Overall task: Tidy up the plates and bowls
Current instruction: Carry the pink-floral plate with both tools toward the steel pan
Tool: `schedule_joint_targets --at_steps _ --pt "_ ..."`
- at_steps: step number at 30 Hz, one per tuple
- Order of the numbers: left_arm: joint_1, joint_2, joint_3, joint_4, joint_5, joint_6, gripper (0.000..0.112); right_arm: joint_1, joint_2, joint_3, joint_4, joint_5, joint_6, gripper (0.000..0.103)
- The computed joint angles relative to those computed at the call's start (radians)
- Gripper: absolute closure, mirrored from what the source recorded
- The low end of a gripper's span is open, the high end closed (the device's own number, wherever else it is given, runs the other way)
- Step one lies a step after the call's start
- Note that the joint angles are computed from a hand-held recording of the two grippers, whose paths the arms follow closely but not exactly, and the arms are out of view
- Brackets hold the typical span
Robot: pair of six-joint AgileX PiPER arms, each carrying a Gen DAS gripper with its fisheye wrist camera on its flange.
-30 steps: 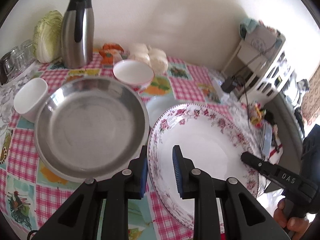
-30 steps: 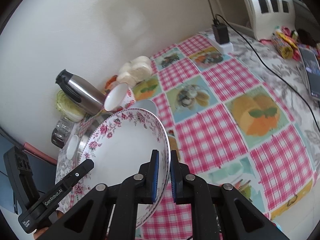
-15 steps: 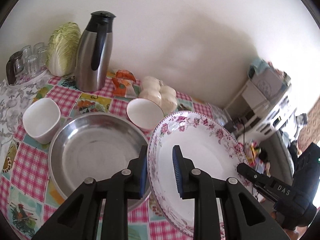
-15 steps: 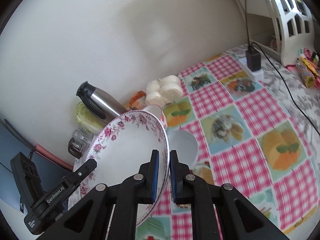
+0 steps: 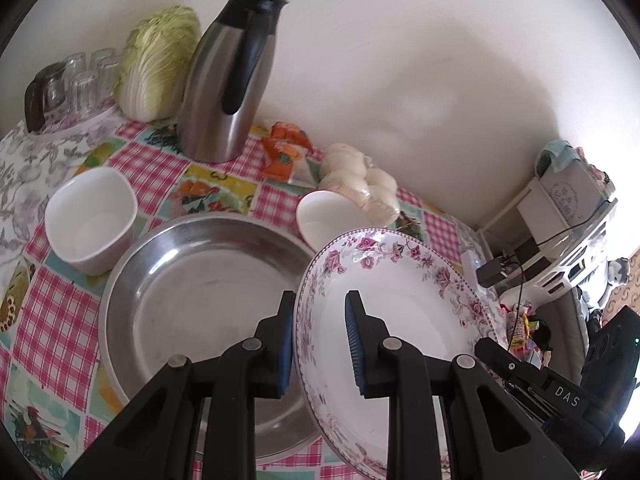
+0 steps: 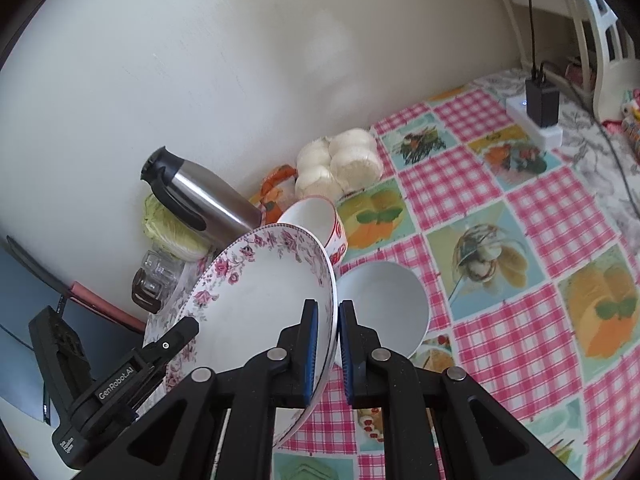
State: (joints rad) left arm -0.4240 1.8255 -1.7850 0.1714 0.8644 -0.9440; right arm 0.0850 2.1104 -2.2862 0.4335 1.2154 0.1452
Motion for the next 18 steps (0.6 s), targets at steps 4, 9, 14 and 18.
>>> schedule_joint_targets --at_steps 4,9,14,18 --pt "0.025 -0.018 0.047 -0.026 -0.017 0.005 0.088 0.018 0.01 0.006 -0.003 -0.001 0.009 0.092" --pt "0.052 -0.044 0.086 -0.038 -0.018 0.016 0.088 0.043 0.018 0.018 0.0 -0.013 0.029 0.092" --pt "0.112 -0.086 0.169 -0.096 -0.059 0.029 0.088 0.077 0.046 -0.004 0.006 -0.011 0.047 0.092" --pt "0.162 -0.124 0.237 -0.153 -0.097 0.061 0.088 0.102 0.075 -0.031 0.018 -0.006 0.059 0.092"
